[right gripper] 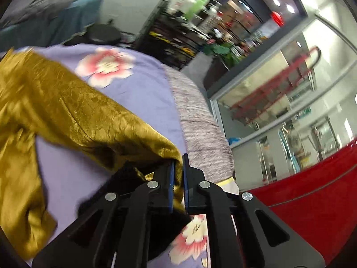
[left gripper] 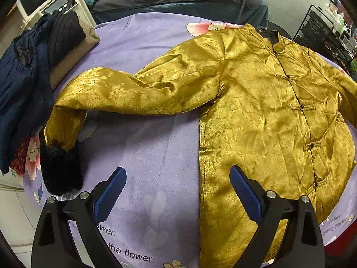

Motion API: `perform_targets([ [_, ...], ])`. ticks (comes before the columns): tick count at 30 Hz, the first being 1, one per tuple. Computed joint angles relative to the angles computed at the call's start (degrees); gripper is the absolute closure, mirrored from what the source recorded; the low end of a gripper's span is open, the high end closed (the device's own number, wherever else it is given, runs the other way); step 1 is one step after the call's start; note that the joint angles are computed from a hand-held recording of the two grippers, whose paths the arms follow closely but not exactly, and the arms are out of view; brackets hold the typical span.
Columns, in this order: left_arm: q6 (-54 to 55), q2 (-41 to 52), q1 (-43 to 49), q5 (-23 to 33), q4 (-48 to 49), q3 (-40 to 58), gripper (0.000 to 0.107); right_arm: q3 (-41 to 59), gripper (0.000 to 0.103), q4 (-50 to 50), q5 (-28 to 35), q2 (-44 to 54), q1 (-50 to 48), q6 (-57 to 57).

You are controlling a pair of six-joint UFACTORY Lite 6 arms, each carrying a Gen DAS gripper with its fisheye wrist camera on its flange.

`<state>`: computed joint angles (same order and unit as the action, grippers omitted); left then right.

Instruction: Fold large clothes

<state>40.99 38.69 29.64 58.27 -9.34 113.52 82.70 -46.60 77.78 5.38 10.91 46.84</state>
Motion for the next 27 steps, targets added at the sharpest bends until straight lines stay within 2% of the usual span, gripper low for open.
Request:
perform_targets([
  [2,-0.3,0.2,0.4,0.3,0.0,0.6,0.015,5.4,0.078,0.1,0.7,4.1,-0.7,1.3],
  [3,-0.5,0.1,0.6,0.3,-0.1,0.5,0.015,6.0,0.042,-0.7,0.8,4.7,0.6,3.0],
  [4,-0.6,0.1,0.9,0.6,-0.2,0.4,0.015,6.7,0.012,-2.5,0.5,5.6,2.5,5.5],
  [6,-0.8,0.1,1.4,1.3,-0.3,0.1,0.015,5.2,0.012,-2.6,-3.2,4.2,5.9,9.5],
  [8,-0.1,0.2,2.5,2.6,-1.1,-0.3,0.015,2.9,0.012,3.4,-12.3,2.7,8.4,10.0],
  [13,3.2,0.8,6.0,7.6,-4.6,-1.0,0.015,-8.1,0.012,26.4,-32.4,1.1,11.5,-3.1],
  [15,5.4,1.1,7.9,10.5,-6.1,-1.4,0.015,-12.9,0.012,31.0,-35.3,0.7,13.8,-4.6],
  [20,11.7,-0.7,11.2,14.4,-7.5,-7.0,0.015,-26.9,0.015,49.5,-44.1,-2.7,10.0,-19.1],
  [22,13.5,-1.4,11.6,15.3,-7.5,-9.5,0.015,-29.8,0.021,58.0,-45.7,-3.1,7.9,-26.8],
  [24,14.6,-1.8,11.3,15.2,-6.4,-12.8,0.015,-30.4,0.023,65.6,-46.6,-1.3,6.9,-34.5],
  [26,15.2,-2.6,10.2,13.9,-5.6,-16.8,0.015,-29.9,0.031,64.2,-47.0,0.6,9.4,-32.8],
  [27,15.4,-2.9,9.7,13.4,-5.3,-18.5,0.015,-30.1,0.041,64.2,-47.2,0.9,10.3,-32.1],
])
